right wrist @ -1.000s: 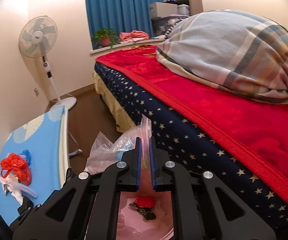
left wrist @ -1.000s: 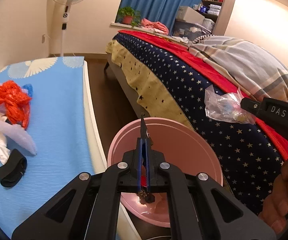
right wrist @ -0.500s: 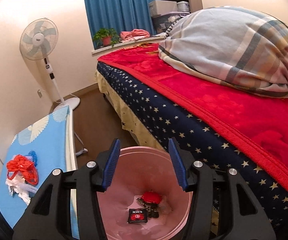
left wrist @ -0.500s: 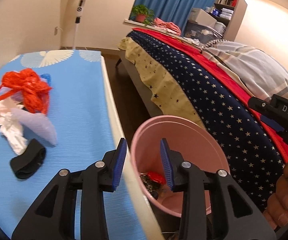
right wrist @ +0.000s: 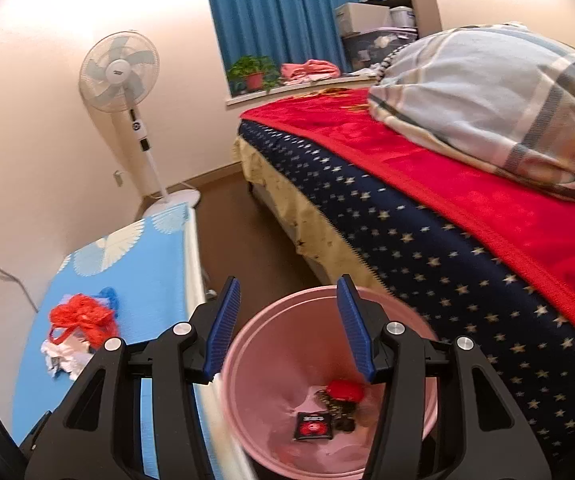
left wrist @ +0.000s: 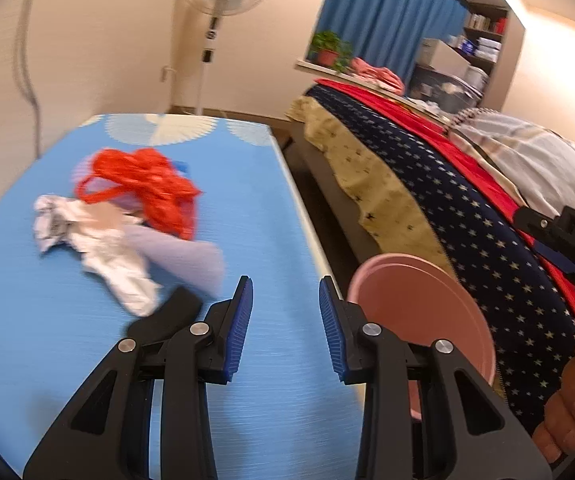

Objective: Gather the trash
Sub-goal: 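Return to the pile and grasp the bubble-wrap foam sleeve with the right tool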

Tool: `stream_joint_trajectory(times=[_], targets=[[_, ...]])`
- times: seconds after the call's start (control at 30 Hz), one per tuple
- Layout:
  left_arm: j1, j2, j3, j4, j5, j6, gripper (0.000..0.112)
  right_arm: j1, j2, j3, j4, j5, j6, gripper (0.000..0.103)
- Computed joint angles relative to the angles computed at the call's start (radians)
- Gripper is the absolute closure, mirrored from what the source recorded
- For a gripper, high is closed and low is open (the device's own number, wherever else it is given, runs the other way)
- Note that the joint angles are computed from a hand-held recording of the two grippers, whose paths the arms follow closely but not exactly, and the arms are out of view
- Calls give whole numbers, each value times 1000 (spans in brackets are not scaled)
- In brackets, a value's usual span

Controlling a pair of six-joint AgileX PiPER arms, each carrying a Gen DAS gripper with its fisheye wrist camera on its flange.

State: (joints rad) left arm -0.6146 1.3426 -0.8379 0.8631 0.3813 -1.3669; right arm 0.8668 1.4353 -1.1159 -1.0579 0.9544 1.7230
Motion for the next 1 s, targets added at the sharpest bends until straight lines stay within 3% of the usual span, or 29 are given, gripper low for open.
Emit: stream_joint_trajectory(times=[0.33,0.63,1.0], targets=[[131,-141,97,32,80,-43,83,48,106,-87,5,-97,-8,52],[252,-147,138,0,48,-39,83,58,202,-151,18,-199,-44,52],[326,-46,130,47,-18,-122,83,4,286,-172,40,-358,-92,52]])
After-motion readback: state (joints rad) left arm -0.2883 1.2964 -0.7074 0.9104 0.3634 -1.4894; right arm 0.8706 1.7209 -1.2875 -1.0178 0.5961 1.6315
